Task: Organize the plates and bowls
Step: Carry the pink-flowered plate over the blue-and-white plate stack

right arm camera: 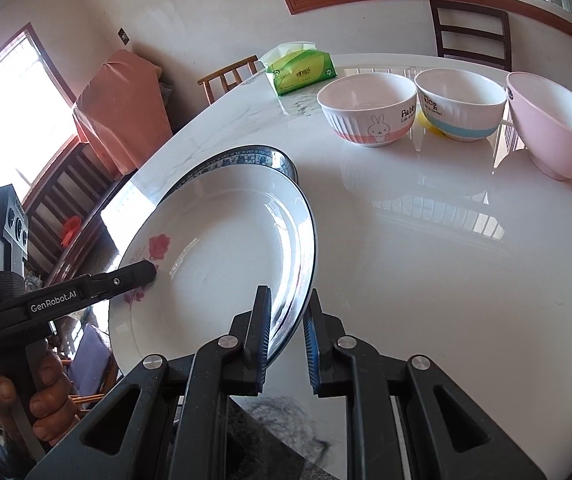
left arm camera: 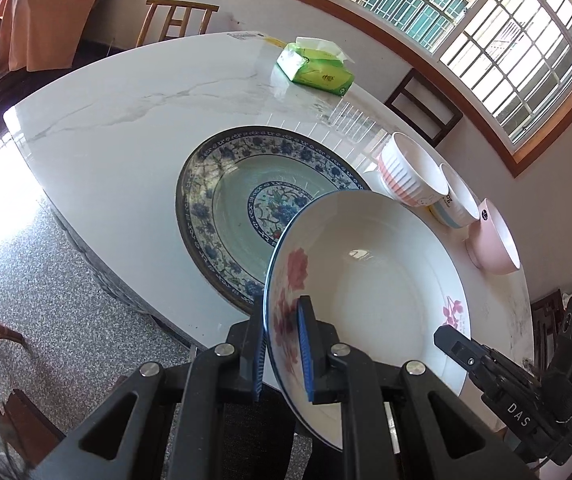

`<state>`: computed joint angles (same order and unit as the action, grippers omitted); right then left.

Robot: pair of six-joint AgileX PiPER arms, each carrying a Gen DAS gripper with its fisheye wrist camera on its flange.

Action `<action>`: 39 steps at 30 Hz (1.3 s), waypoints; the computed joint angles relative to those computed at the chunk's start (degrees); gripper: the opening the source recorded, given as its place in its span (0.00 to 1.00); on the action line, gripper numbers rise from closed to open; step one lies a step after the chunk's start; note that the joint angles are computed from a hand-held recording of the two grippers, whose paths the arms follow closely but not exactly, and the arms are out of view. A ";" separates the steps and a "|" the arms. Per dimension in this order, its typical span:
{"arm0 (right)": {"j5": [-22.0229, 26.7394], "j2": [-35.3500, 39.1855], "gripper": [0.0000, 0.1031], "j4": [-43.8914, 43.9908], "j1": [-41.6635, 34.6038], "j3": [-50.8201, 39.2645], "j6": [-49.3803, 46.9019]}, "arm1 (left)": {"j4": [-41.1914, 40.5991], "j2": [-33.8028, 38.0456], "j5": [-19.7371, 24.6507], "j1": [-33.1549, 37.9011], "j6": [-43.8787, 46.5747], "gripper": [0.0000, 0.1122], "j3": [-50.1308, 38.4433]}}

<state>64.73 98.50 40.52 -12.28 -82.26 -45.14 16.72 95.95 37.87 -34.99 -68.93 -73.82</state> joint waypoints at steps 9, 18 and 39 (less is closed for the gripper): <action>-0.47 1.31 0.15 -1.27 3.43 -1.44 1.72 | -1.30 -0.30 -0.10 2.62 1.37 0.13 0.86; -1.37 3.65 0.15 -2.61 6.93 -4.27 4.15 | -3.09 0.57 0.18 5.51 3.74 0.13 0.27; -5.19 7.05 0.16 -5.71 12.04 -8.12 8.08 | -3.97 4.93 2.49 9.50 7.78 0.13 -5.69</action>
<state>59.54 105.55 34.81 -0.23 -90.38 -37.06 12.75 100.88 40.36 -25.49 -61.15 -79.52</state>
